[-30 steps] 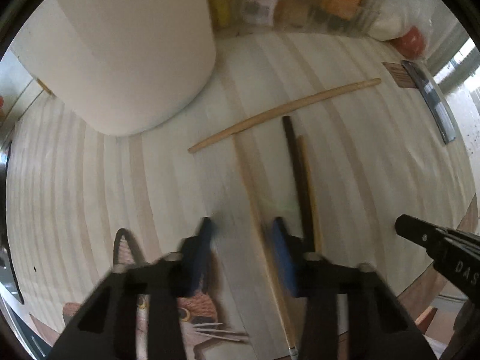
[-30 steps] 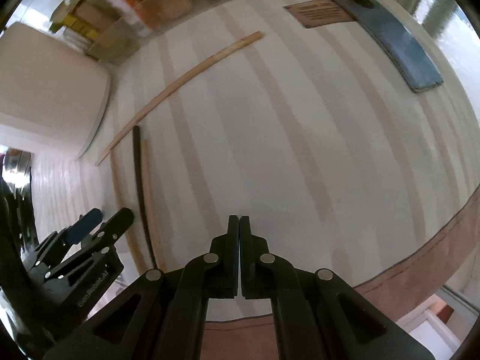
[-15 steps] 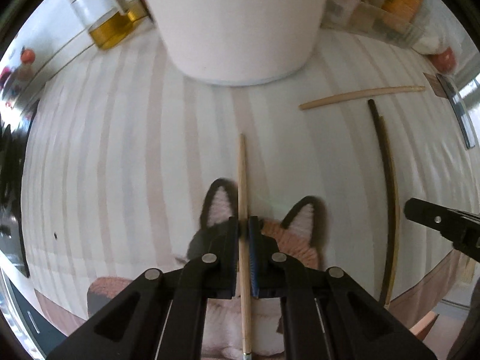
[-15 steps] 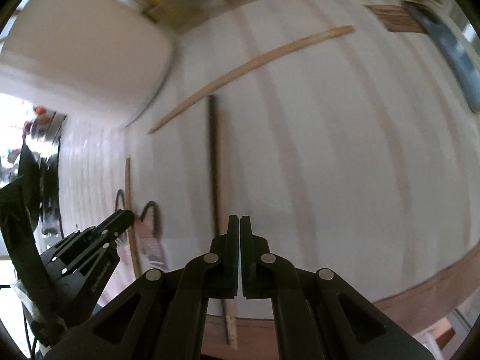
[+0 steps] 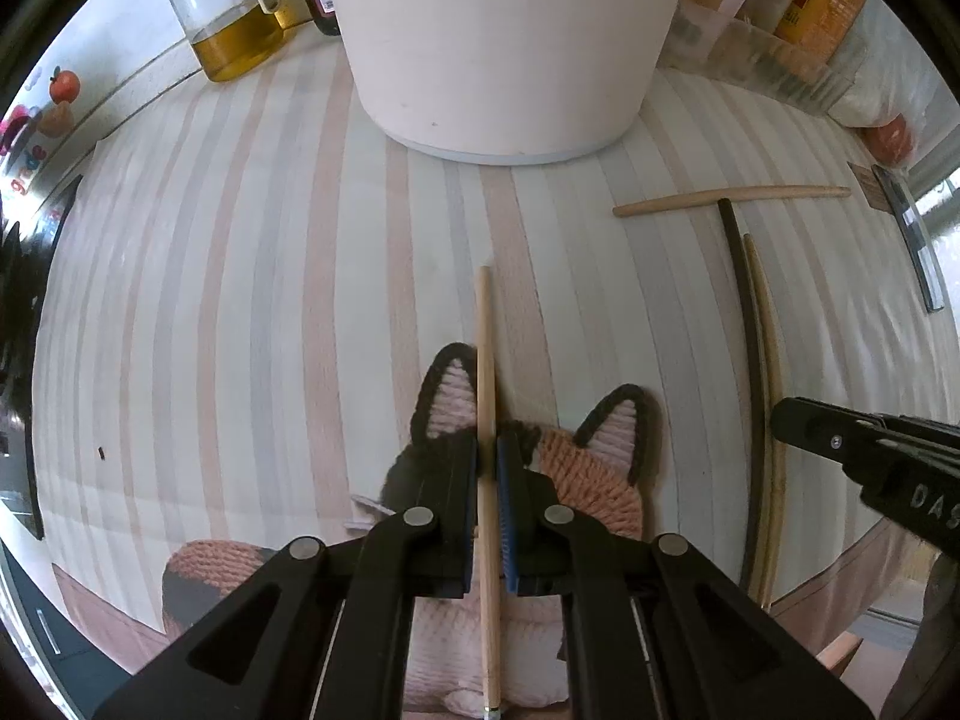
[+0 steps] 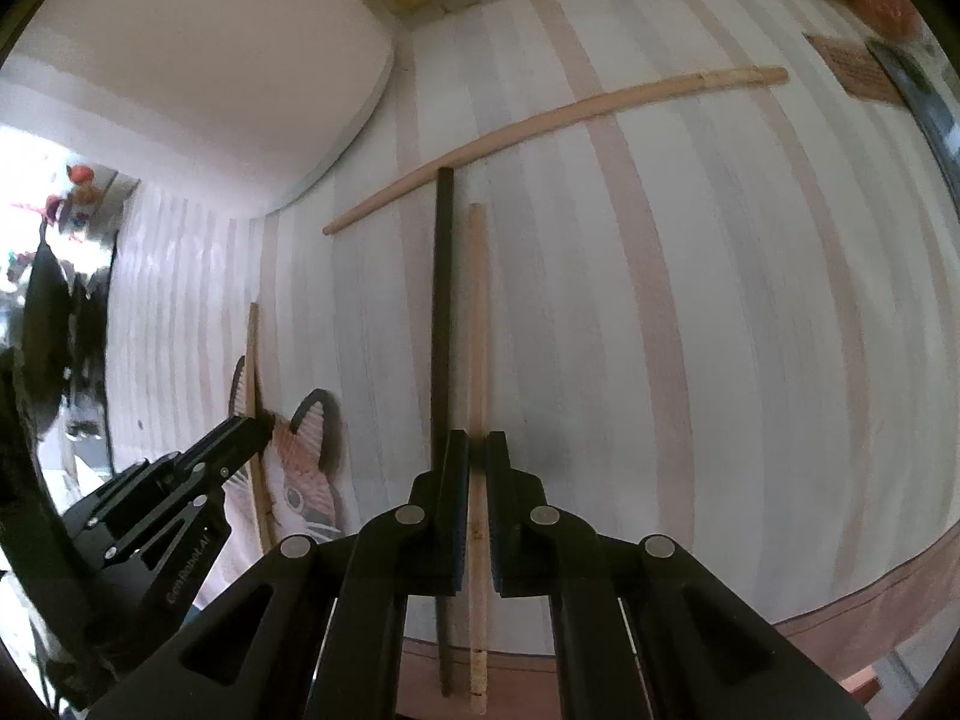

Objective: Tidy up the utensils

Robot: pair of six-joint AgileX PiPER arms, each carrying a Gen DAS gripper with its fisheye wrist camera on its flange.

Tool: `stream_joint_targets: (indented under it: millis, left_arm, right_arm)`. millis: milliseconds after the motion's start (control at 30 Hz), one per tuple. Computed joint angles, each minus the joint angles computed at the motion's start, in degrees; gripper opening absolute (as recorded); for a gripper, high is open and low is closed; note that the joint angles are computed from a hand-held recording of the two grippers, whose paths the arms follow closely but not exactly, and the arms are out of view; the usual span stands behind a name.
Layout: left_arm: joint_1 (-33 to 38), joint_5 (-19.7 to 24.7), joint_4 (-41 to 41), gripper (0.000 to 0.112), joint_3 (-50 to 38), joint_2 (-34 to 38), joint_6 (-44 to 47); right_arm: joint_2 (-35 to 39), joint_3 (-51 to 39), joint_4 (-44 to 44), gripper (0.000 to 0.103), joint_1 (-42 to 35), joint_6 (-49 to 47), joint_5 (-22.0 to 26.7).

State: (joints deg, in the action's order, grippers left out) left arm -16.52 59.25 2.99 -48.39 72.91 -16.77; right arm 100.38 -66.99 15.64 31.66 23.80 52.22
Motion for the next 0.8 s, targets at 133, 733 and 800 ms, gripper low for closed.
stream_joint_targets:
  millis: [133, 733, 800]
  left_arm:
    - [-0.9, -1.2, 0.6, 0.005, 0.0, 1.6, -1.0]
    - [5.2, 0.6, -3.0, 0.006, -1.2, 2.5, 3.8]
    - [5.3, 0.6, -2.9, 0.006, -1.4, 2.8, 4.2]
  right_arm:
    - [4.1, -6.4, -6.8, 0.006, 4.8, 5.5, 3.8]
    - [2.5, -6.4, -7.5, 0.006, -0.5, 3.1, 10.7]
    - [3.6, -8.2, -8.0, 0.006, -0.4, 4.1, 11.5]
